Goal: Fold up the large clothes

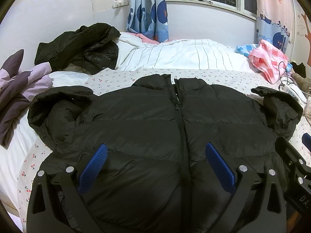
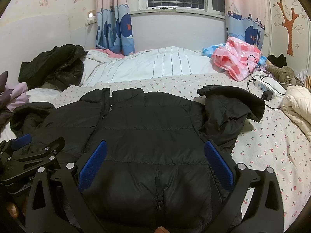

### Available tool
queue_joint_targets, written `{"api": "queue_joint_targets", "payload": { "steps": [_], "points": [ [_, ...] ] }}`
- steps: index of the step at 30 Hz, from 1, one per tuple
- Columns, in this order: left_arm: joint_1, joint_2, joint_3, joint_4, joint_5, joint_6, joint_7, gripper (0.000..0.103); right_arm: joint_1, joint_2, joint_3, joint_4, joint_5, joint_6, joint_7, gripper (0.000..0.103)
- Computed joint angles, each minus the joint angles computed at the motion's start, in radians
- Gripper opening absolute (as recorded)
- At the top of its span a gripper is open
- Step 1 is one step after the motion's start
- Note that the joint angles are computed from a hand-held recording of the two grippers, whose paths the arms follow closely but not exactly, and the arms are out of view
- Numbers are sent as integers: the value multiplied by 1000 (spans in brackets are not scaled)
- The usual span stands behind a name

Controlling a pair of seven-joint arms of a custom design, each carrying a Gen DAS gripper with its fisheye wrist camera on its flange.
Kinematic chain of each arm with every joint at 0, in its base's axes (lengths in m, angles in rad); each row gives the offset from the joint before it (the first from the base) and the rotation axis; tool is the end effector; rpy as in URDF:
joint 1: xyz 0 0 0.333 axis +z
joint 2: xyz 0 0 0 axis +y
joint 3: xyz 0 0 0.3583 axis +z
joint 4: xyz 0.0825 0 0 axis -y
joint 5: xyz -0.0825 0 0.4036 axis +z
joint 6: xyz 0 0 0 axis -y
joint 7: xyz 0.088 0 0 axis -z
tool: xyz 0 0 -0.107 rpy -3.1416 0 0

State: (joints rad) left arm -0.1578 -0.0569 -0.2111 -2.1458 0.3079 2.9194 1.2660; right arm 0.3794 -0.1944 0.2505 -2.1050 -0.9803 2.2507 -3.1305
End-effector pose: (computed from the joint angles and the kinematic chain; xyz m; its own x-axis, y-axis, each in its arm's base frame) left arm 0.5432 -0.2329 0.5565 -0.3104 -0.9491 -0.0535 -0.6211 0.2451 -0.7444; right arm 0.4476 0.3093 0.5815 -0.3880 -0.9203 -0.0497 -0.5276 0.2660 -0.8068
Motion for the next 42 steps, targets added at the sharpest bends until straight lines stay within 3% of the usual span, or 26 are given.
{"api": "queue_joint_targets", "payload": {
  "steps": [19,25,32,35,37,41,42],
  "points": [
    [0,0,1,-1,-3,3,3,97,2,1,0,-1,-4,-2,3,96],
    [-2,2,1,5,-19,-8,2,97,1,-6,-1,1,-4,-42,-31,96],
    [-13,5,17,18,-153,-28,76,97,-77,-177,-43,-115,24,-8,-91,96],
    [-19,-3,22,12,-223,-29,143,97,-120,-246,-115,-167,74,54,-246,97],
    [-16,-5,21,8,-229,-28,156,97,-157,-222,-133,-137,73,28,-384,97],
    [-12,10,24,25,-258,-58,175,97,-209,-34,-180,38,124,-29,-805,96],
    [-15,17,26,35,-296,-76,194,97,-221,4,-179,73,131,-36,-852,96]
  ]
}}
